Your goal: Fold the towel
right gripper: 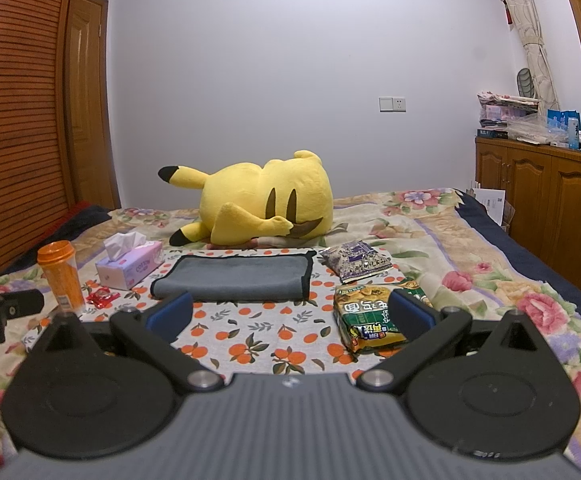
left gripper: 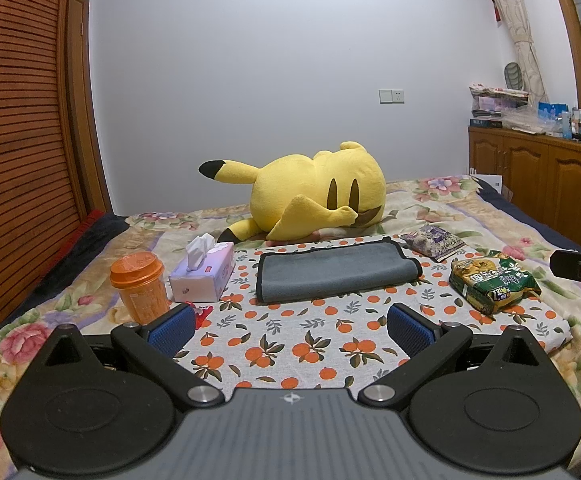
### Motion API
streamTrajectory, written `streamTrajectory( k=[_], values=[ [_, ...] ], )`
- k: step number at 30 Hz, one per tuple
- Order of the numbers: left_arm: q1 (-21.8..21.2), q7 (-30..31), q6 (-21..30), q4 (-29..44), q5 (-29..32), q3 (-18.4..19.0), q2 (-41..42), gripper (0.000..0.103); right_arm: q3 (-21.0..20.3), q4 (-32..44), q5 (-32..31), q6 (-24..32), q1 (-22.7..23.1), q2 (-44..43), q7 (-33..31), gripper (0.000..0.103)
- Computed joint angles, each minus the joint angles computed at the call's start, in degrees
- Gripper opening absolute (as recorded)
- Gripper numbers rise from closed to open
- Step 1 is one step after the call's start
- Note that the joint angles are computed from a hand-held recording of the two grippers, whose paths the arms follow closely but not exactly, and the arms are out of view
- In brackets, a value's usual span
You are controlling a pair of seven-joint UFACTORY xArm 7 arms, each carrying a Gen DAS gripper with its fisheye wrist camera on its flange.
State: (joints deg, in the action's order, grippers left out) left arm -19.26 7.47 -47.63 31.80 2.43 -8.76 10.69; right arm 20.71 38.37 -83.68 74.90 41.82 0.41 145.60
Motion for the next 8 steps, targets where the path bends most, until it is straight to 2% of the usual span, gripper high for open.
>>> streamTrajectory(
  k=[8],
  values=[
    [0.0,0.0,0.1,0.0,-0.1,0.0,0.0,0.103,0.0,0.0,0.0,0.0,0.0,0.0,0.0,0.103]
  ],
)
